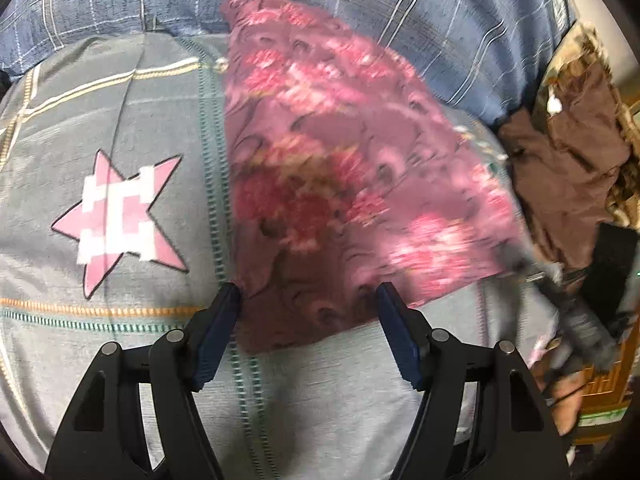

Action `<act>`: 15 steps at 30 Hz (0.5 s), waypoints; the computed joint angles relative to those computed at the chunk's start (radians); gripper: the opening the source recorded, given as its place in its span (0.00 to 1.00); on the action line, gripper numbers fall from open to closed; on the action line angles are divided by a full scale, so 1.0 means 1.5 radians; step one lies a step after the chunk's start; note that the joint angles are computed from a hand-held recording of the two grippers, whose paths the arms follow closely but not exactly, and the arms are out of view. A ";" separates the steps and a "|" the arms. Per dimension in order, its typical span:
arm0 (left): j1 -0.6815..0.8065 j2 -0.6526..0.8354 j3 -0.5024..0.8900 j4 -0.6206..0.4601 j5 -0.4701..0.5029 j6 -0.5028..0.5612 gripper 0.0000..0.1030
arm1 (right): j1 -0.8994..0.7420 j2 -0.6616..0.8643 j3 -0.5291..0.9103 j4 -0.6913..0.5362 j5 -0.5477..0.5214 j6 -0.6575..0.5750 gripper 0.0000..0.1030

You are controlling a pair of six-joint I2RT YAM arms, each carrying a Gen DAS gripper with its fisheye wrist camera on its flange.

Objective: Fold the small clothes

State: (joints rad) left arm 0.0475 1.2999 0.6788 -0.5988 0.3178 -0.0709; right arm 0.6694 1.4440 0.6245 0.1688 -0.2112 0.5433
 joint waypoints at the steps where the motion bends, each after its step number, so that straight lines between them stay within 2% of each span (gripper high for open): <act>1: 0.009 0.016 -0.002 0.002 0.006 0.005 0.67 | -0.014 -0.006 -0.014 0.014 -0.013 0.008 0.05; 2: 0.018 0.016 -0.005 0.005 0.016 0.007 0.67 | -0.020 0.006 -0.012 0.007 -0.015 0.008 0.05; 4: 0.013 0.005 -0.001 -0.006 0.025 0.004 0.67 | -0.031 0.070 0.024 -0.058 -0.014 0.004 0.03; 5: 0.029 -0.007 0.002 -0.031 0.054 0.033 0.67 | -0.034 0.068 0.016 -0.045 -0.030 -0.004 0.03; 6: 0.065 -0.039 0.002 -0.069 0.084 0.081 0.67 | -0.033 0.048 0.018 -0.062 -0.023 0.003 0.06; 7: 0.078 -0.066 0.003 -0.081 0.091 0.098 0.67 | -0.030 0.020 0.024 -0.082 -0.014 0.005 0.13; 9: 0.103 -0.106 0.020 -0.098 0.106 0.120 0.67 | -0.032 -0.044 0.020 -0.070 0.014 0.004 0.19; 12: 0.078 -0.077 0.070 -0.055 0.068 0.073 0.67 | -0.056 -0.017 0.074 -0.035 -0.012 0.021 0.41; 15: 0.045 0.016 0.116 -0.009 0.027 0.023 0.67 | -0.067 0.105 0.189 -0.070 -0.031 0.016 0.41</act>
State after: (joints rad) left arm 0.1156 1.3238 0.8526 -0.6128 0.3580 -0.0365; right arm 0.5683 1.6022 0.9085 0.0636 -0.2572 0.5680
